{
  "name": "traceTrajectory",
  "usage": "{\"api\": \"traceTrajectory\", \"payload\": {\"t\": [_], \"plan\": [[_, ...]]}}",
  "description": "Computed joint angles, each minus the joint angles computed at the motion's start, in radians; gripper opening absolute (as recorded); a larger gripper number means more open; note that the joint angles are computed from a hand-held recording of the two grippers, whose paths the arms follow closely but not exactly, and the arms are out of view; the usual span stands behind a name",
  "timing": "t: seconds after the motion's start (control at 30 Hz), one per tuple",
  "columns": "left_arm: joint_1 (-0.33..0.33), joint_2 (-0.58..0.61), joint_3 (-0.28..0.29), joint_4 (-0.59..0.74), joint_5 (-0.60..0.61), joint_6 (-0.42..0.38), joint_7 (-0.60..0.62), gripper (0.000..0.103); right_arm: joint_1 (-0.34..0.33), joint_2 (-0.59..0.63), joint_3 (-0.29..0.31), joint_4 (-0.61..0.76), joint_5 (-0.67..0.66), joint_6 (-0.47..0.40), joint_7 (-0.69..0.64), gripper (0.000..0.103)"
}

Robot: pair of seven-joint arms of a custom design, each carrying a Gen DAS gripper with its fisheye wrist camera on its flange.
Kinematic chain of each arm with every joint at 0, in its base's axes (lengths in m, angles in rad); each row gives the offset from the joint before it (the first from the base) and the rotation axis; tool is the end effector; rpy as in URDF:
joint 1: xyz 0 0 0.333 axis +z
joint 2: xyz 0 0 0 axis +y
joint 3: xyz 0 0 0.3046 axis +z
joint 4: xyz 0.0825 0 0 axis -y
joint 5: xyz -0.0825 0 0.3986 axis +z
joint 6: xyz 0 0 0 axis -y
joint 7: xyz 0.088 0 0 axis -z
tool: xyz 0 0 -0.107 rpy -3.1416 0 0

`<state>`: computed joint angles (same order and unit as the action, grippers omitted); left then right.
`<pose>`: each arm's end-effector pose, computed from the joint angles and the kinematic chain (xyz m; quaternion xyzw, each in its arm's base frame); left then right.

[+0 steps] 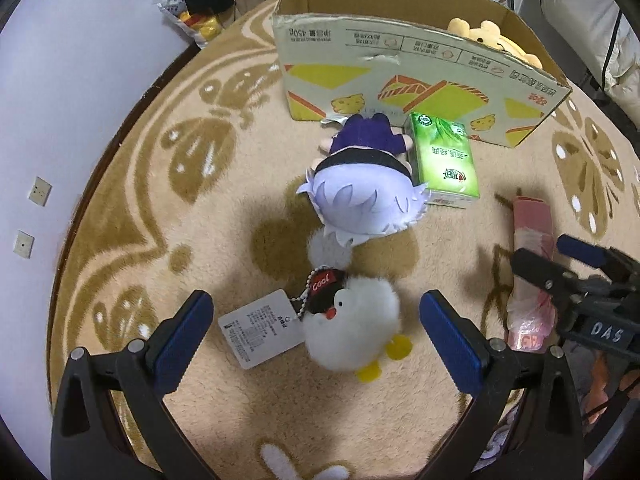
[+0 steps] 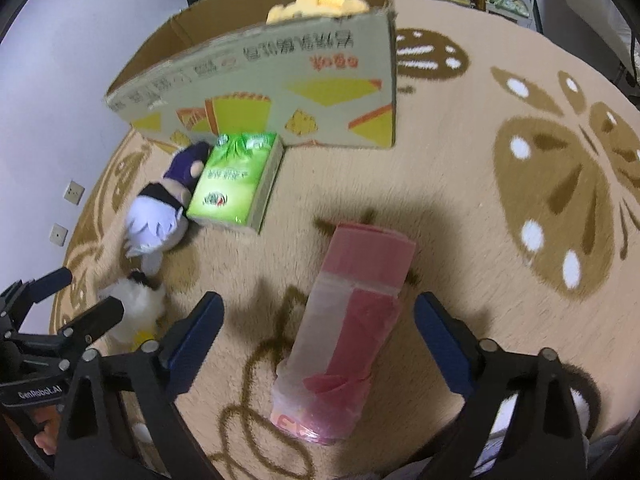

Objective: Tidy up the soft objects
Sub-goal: 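Grasp the white fluffy chick with left tool while right tool grasps pink bag roll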

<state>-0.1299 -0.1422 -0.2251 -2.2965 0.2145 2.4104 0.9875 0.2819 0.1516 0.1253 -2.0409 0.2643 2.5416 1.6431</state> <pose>0.4962 -0.1840 0.4125 -0.7272 0.6682 -0.0878 0.1304 0.5700 0.2403 0.3864 -0.7389 0.6436 -0.0026 0.1995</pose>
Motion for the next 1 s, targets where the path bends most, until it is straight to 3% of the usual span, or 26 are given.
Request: {"api": "traceTrajectory", "payload": {"t": [0.47, 1.0], "plan": [[-0.009, 0.061, 0.016, 0.029, -0.034, -0.019, 0.011, 0.102, -0.017, 0.031, 0.003, 0.011, 0.069, -0.049, 0.005, 0.076], [-0.014, 0.100, 0.028, 0.047, -0.006, -0.061, -0.009, 0.100, -0.002, 0.050, 0.012, 0.028, 0.016, -0.047, 0.043, 0.074]]}}
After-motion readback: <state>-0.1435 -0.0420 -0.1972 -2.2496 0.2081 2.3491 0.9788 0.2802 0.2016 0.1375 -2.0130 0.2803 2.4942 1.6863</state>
